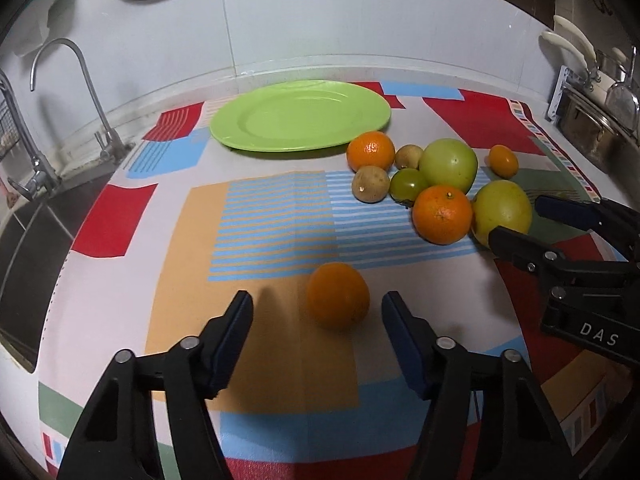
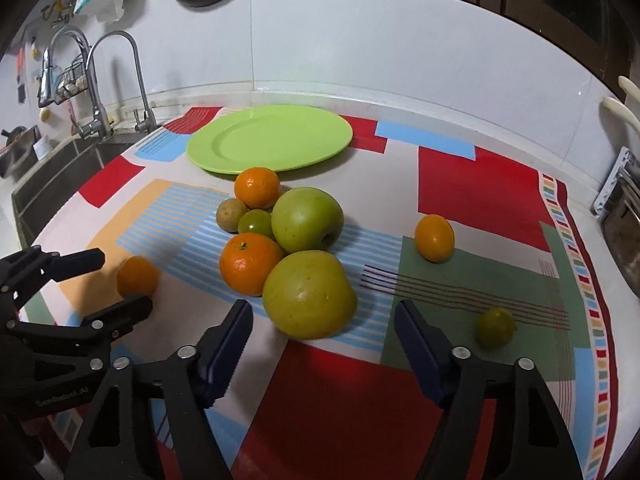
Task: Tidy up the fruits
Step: 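Grasp the small orange with the left tool while the right tool grasps the pomelo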
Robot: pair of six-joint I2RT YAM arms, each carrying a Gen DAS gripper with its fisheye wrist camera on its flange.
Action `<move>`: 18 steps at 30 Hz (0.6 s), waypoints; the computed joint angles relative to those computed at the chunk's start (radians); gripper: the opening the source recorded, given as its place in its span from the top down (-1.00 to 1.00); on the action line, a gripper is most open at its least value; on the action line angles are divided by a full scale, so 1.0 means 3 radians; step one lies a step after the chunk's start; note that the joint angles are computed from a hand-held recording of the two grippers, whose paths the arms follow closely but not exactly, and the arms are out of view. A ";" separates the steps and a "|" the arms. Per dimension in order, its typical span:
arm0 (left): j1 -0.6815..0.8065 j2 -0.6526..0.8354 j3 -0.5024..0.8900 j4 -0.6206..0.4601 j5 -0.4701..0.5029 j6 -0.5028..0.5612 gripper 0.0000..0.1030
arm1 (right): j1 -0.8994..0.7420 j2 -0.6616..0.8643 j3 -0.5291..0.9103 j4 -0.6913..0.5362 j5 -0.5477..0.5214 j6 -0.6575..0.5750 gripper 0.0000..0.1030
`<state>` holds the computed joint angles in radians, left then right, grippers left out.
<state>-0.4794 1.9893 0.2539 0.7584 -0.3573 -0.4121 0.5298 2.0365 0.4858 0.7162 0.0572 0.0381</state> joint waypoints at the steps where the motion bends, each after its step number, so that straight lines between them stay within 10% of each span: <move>1: 0.0019 0.0022 0.0027 -0.0014 0.0023 0.0018 -0.15 | -0.0006 0.0013 0.0015 0.0000 -0.0019 -0.0009 -0.31; 18: 0.0274 0.0013 0.0089 -0.0023 0.0448 0.0245 0.37 | 0.0001 0.0184 0.0246 -0.0180 -0.0090 0.0035 -0.04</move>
